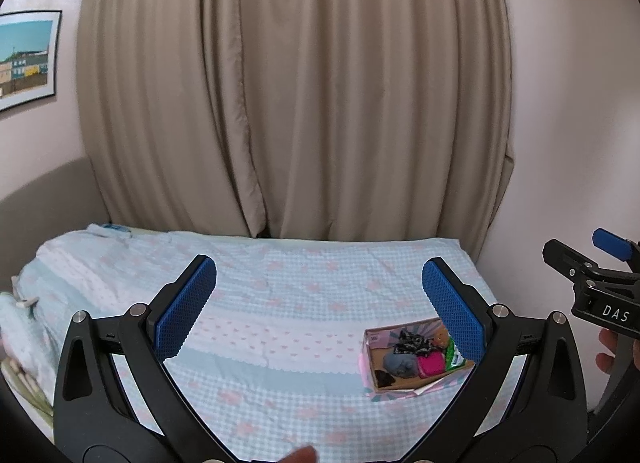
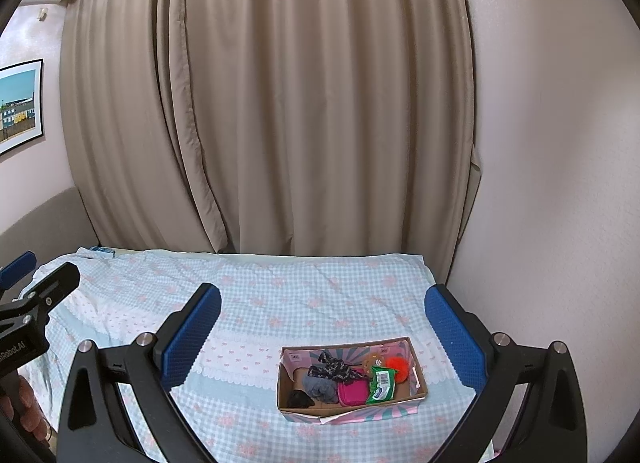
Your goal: Organize soft objects
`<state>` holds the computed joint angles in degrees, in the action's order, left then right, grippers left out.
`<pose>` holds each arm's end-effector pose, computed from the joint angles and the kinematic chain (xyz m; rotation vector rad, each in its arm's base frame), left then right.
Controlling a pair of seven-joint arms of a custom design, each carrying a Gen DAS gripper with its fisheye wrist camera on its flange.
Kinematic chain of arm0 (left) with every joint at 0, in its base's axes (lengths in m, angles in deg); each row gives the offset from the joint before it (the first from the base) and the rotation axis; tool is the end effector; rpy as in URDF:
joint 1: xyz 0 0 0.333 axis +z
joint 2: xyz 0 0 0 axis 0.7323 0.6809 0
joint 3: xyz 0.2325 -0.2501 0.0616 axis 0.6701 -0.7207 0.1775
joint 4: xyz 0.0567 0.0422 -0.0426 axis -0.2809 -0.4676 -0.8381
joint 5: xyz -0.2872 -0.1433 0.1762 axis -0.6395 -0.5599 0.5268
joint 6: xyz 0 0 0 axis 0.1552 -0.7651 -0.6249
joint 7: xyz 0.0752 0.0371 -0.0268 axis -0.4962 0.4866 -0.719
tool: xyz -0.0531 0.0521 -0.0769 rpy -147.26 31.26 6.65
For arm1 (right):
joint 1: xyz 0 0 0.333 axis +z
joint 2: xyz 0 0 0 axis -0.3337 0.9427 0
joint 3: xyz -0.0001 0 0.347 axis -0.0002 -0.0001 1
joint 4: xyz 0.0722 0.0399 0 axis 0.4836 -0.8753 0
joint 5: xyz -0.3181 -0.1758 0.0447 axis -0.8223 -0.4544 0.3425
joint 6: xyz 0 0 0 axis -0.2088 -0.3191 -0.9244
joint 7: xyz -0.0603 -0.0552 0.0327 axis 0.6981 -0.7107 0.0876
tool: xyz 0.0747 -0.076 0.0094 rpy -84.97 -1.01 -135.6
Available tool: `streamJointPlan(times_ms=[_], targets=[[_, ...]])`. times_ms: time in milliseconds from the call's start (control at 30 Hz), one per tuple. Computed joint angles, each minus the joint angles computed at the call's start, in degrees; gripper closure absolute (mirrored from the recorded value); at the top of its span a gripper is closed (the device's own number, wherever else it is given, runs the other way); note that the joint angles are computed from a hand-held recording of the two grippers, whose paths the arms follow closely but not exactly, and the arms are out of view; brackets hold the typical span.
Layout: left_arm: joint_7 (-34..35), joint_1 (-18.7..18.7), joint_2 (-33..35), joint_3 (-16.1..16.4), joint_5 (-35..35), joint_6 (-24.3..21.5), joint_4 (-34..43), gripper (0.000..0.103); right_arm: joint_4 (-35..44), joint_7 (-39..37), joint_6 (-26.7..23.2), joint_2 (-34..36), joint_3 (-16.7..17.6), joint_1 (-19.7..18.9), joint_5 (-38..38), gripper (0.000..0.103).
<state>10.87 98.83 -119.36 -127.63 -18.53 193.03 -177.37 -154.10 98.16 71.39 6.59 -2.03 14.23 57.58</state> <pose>0.3697 -0.3886 0.7591 -1.7282 1.1036 -0.7204 0.4641 0.4058 0.7632 -1.8020 1.1658 -0.5970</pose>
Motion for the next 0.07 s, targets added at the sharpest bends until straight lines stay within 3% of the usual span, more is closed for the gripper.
streamJointPlan(times_ms=[67], targets=[[-0.11,-0.09,-0.19,0.21,0.10,-0.21,-0.56,0.000,0.64,-0.39,-0.65,0.53,0.13,0.19,0.27,0.001]])
